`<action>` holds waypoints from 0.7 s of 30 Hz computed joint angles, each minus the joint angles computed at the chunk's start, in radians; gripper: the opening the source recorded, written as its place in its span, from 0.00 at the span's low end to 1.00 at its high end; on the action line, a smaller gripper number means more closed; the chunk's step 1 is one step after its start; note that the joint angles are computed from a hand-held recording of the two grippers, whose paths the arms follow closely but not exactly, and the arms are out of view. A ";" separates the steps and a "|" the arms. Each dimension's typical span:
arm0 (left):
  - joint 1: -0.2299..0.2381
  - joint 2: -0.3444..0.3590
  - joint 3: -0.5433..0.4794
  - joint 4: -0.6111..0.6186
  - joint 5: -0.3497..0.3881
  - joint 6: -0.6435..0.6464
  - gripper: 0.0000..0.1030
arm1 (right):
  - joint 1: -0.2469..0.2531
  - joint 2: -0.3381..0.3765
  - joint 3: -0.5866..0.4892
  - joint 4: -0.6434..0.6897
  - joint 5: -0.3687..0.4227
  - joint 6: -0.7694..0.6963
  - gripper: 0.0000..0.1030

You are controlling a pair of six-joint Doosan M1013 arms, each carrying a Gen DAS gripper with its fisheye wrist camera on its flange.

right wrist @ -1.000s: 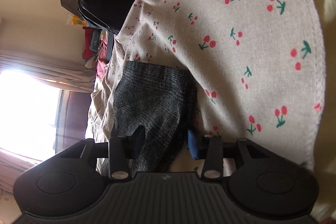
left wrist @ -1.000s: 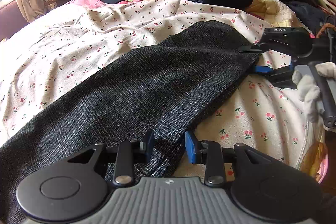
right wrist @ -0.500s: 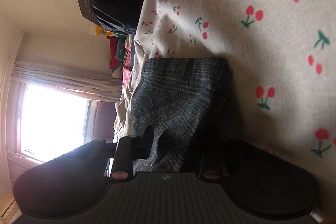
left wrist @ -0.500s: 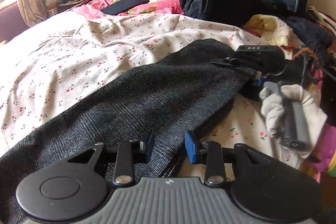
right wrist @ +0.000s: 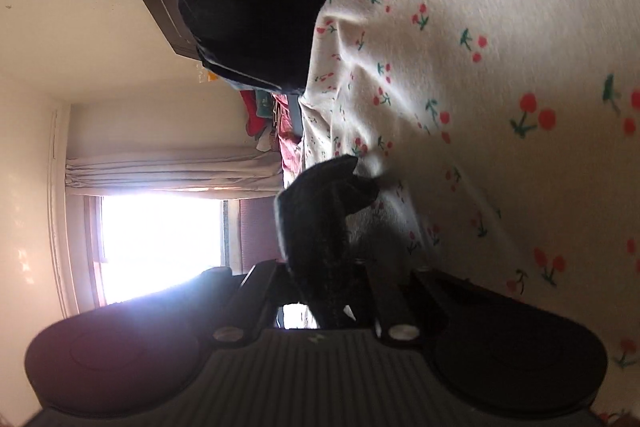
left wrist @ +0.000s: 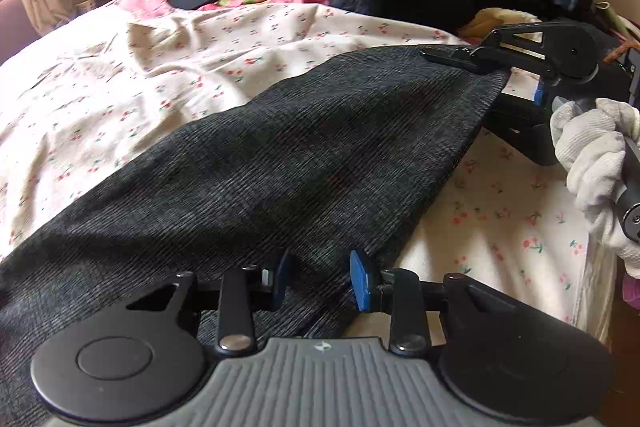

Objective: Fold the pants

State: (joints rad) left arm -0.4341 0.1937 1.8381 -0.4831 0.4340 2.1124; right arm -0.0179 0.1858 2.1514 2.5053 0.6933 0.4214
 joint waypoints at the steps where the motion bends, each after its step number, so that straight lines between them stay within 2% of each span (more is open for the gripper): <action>1: -0.003 0.010 -0.008 -0.065 0.001 0.063 0.43 | -0.011 -0.006 -0.006 -0.033 -0.015 0.010 0.06; 3: -0.007 0.033 -0.027 -0.155 0.011 0.140 0.43 | -0.019 -0.012 -0.025 -0.112 -0.054 0.019 0.06; 5: -0.014 0.043 -0.036 -0.179 0.008 0.160 0.43 | -0.014 -0.025 -0.028 -0.155 -0.079 0.004 0.06; 9: 0.009 0.019 -0.011 -0.270 0.039 0.228 0.43 | -0.011 -0.042 -0.014 -0.194 -0.149 0.060 0.06; 12: 0.029 -0.030 0.036 -0.219 0.013 0.174 0.43 | -0.018 -0.042 -0.016 -0.272 -0.181 0.130 0.06; 14: 0.047 -0.071 0.073 -0.184 -0.018 0.134 0.43 | -0.008 -0.058 -0.022 -0.275 -0.213 0.078 0.06; 15: 0.061 -0.094 0.093 -0.139 -0.029 0.078 0.43 | -0.004 -0.065 -0.033 -0.321 -0.248 0.104 0.06; 16: 0.075 -0.114 0.110 -0.089 -0.038 0.017 0.43 | 0.005 -0.070 -0.050 -0.419 -0.308 0.181 0.07; 19: 0.116 -0.178 0.165 0.133 -0.087 -0.219 0.43 | 0.033 -0.091 -0.084 -0.812 -0.408 0.515 0.10; 21: 0.153 -0.219 0.199 0.219 -0.120 -0.321 0.43 | 0.089 -0.140 -0.089 -1.047 -0.511 0.630 0.12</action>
State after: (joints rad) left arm -0.2815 -0.0251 2.0376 -0.2642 0.3144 1.7913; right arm 0.0713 0.0462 2.0626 1.4578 0.1820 1.0517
